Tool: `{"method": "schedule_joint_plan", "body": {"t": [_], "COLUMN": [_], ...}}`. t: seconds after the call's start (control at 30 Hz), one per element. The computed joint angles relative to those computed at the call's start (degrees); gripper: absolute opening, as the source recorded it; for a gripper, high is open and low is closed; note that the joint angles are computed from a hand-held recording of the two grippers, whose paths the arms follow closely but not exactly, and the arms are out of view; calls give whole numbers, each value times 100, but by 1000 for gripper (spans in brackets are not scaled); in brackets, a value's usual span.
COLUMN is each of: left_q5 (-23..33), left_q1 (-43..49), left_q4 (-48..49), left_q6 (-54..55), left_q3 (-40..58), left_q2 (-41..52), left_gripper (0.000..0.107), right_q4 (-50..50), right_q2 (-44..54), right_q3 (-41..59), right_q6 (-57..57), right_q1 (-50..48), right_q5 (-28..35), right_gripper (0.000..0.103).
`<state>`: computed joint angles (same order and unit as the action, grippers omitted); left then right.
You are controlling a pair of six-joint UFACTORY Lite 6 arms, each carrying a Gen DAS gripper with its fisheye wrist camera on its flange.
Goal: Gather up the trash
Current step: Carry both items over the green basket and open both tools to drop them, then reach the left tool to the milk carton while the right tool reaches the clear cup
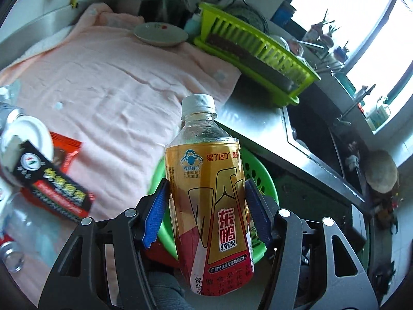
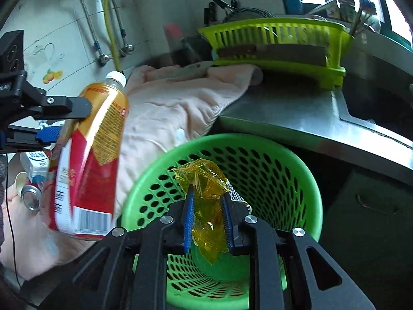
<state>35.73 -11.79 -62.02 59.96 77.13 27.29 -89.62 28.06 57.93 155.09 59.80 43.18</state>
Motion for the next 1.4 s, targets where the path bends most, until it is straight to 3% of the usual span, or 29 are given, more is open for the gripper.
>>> {"method": "schedule_joint_plan", "body": {"t": [0.07,0.1,0.23,0.43,0.7,1.1,1.27,1.4], "left_q5": [-40,-88,-236,-384,-578,-608,-581,-367], "left_q1": [-109,-193,-396,-494,-86,1847,2904,3720], "left_q4": [-42,-45,95,307,511,906,861,846], "left_q6": [2,-7,-107,-204,-72,300,562,580], "left_q3": [127,184,239,117,-848,-2148,-2042,-1517], "left_q2": [210,325,573,511,-567,-2359,-2338,-1772], "left_gripper": [59,59,58,62,65,72,74,74], "right_q4": [26,119,208,371,625,661,675,740], "right_q2": [-83,-142,-285,-462,-414,540,1095,1671], "right_q3": [-160,-264,-440,-571,-59,1916,2873,3800], "right_q6": [109,137,167,165,-452,-1591,-2147,-2710], "right_q1": [16,89,127,271,590,835,834,765], "right_q5": [97,256,358,549,775,663,476,114], "right_gripper": [51,54,55,65,79,86,87,87]}}
